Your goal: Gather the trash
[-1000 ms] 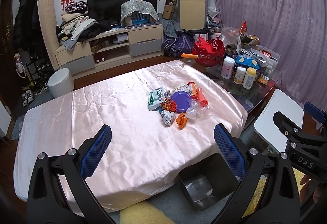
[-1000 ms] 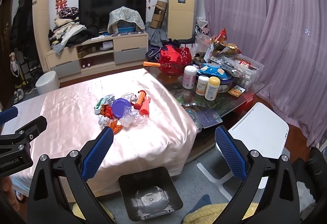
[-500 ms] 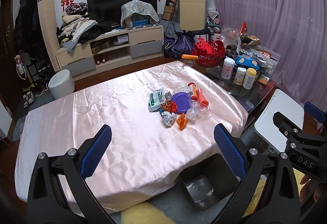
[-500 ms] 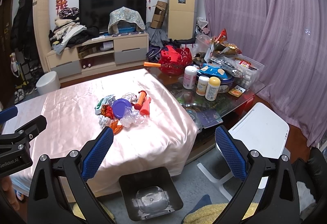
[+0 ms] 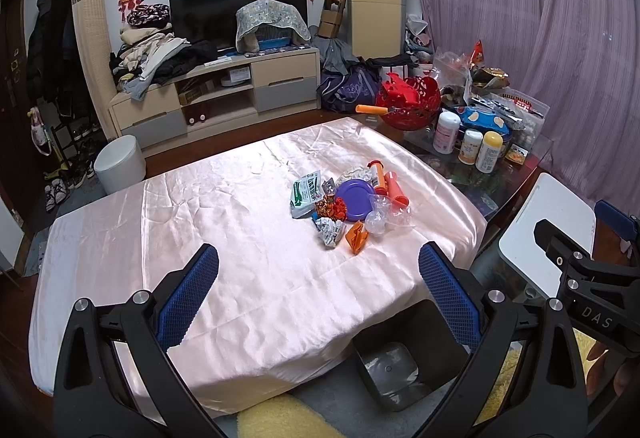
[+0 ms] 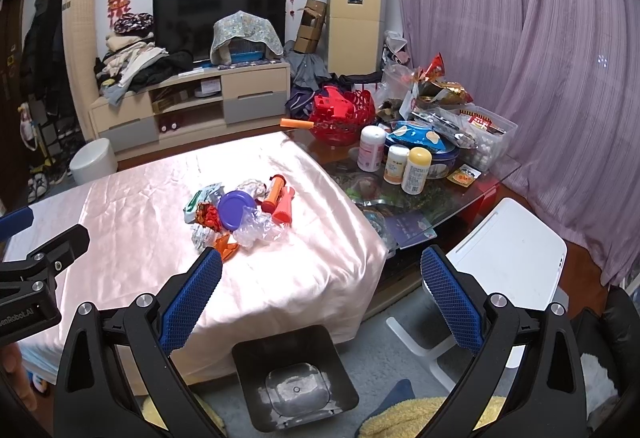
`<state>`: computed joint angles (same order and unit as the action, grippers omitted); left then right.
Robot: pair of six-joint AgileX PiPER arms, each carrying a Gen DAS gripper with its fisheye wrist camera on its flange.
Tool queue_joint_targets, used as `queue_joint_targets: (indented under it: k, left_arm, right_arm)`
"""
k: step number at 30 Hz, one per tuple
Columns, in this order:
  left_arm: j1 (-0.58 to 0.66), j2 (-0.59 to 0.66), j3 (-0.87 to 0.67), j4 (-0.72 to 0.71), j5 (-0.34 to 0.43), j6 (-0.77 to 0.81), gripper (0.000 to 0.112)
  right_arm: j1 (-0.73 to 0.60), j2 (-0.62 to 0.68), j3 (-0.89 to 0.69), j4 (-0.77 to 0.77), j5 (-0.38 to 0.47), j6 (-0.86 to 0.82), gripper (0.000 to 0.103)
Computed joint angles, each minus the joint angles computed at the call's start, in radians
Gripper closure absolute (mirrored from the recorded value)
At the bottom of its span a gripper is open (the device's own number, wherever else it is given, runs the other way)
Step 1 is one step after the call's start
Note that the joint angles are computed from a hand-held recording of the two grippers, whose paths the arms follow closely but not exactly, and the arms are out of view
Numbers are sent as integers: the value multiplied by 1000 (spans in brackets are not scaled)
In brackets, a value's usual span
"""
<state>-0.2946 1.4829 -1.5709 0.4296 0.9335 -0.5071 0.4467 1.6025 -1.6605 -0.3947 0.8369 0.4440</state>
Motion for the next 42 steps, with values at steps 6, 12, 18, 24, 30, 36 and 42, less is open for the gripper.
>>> queue_joint_targets:
  k: [6,12,18,24,30,36,42]
  left_arm:
    - [0,-1,-3,0,5,1,17]
    - [22,2,-70,-34,73,54,17]
    - [70,73,-87,-72,48,91,17]
    - [100,133,-84,-98,31,98,17]
    - [123,207,-86,-123,15,108,17]
    - [160,297,-99,-177,-8,180,17]
    - [194,397,-167,-217,-4,245,17]
  right_arm:
    - [-5,-4,17,-17,-24,18,3]
    - [-15,17,16,-21,-50,20,3]
    - [-43,53,19,12,-80,-7,3]
    - [-55,104,8,18,-98,-38,3]
    - [-84,200,-71,120,-62,-112,3]
    - [-111,303,-164,231,-24,-196,3]
    - [-117,435,-309,320,52,-285,3]
